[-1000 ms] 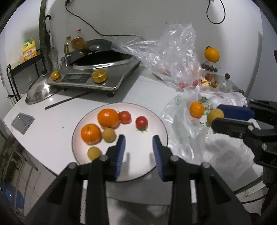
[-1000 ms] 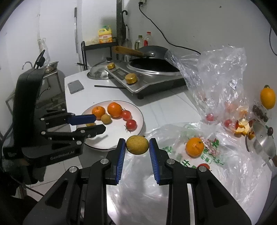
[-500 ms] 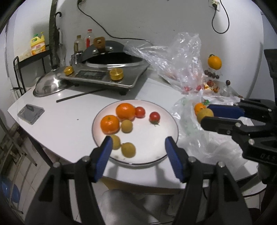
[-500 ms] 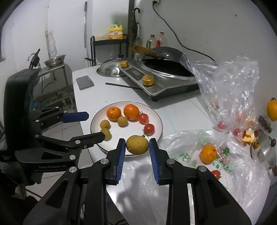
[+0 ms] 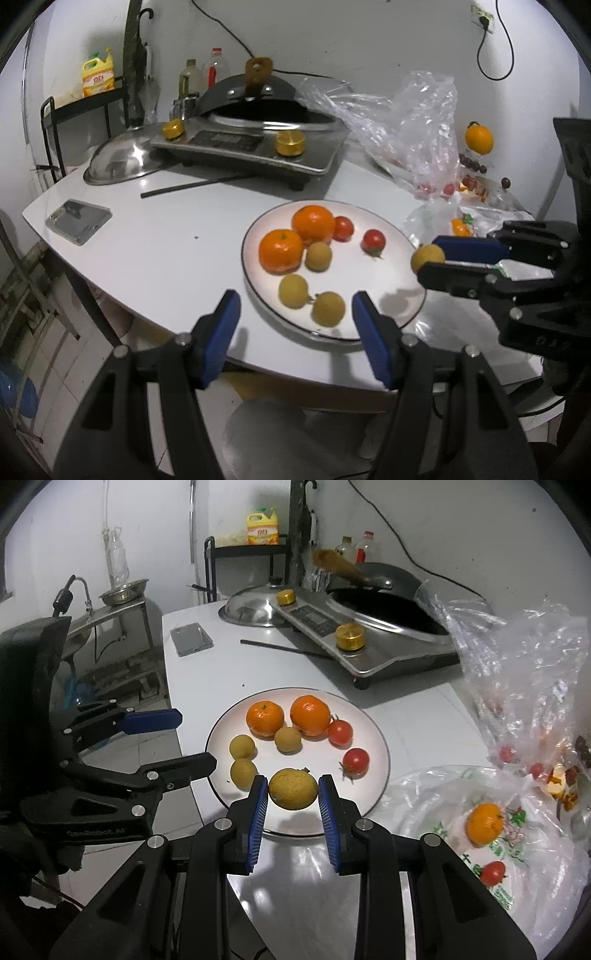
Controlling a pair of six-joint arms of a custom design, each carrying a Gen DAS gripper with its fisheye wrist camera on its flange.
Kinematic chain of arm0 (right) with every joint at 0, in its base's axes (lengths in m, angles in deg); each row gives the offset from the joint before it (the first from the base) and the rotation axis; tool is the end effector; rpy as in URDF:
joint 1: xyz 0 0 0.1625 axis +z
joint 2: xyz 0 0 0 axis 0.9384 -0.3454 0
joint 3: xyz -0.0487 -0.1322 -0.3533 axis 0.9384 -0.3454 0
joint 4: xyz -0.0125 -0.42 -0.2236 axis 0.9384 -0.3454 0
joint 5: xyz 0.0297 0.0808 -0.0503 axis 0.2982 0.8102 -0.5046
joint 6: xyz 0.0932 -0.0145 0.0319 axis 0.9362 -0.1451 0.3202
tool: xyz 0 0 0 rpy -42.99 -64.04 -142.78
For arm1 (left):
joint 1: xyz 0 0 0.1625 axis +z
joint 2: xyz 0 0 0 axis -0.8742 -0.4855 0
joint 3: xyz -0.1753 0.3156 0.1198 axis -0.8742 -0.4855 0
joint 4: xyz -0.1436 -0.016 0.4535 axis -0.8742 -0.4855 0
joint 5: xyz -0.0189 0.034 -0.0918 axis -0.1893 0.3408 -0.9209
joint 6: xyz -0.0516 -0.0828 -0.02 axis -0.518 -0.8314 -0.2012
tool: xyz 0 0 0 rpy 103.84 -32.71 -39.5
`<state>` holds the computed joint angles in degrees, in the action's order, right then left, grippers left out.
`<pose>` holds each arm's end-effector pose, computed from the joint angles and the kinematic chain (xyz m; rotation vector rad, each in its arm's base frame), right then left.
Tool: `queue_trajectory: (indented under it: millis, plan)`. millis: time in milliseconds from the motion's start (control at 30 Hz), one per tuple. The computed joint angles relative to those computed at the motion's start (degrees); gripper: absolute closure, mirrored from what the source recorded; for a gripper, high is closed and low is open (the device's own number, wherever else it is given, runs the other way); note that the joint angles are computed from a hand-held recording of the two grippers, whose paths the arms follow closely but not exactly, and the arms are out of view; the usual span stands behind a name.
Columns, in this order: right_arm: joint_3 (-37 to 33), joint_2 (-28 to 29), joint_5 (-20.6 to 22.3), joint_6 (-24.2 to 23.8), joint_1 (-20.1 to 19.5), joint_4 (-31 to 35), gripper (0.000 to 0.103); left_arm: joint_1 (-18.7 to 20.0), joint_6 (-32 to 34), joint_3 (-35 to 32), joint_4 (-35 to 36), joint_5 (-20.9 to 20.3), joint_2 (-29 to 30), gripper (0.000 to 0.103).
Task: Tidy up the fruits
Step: 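Lower the yellow fruit onto the plate and open the right gripper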
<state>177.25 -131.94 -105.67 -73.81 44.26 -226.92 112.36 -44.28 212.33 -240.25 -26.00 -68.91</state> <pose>0.2361 -0.3505 0.0485 0.7528 -2.3002 0.6944 -0.0853 -0.4074 0.1220 0.8610 2.4488 -0.8599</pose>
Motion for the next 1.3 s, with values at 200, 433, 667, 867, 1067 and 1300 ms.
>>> queue_trajectory:
  millis: [200, 433, 667, 867, 1067, 1300]
  plan:
    - [-1.81, 2.56, 0.96, -0.46, -1.86, -0.05, 0.073, 1.88, 0.81, -1.17, -0.44, -0.85, 0.95, 0.039]
    - [-4.23, 5.31, 2.73, -0.74, -4.26, -0.37, 0.073, 3.75, 1.09, -2.79, -0.79, -1.01, 2.71, 0.039]
    - [-6.83, 7.98, 3.62, -1.5, -6.22, 0.41, 0.073, 5.36, 1.88, -4.29, -1.79, -1.91, 4.26, 0.039]
    - [-7.67, 8.98, 3.73, -1.79, -7.1, 0.83, 0.073, 6.4, 2.08, -5.3, -2.07, -2.45, 5.54, 0.039]
    - [-7.9, 9.63, 3.54, -1.69, -7.23, 0.75, 0.073, 6.44, 2.1, -5.36, -2.11, -2.85, 5.64, 0.039]
    - [-7.99, 10.19, 3.16, -1.67, -7.01, 0.01, 0.07, 6.19, 1.87, -5.06, -2.41, -2.21, 5.34, 0.039]
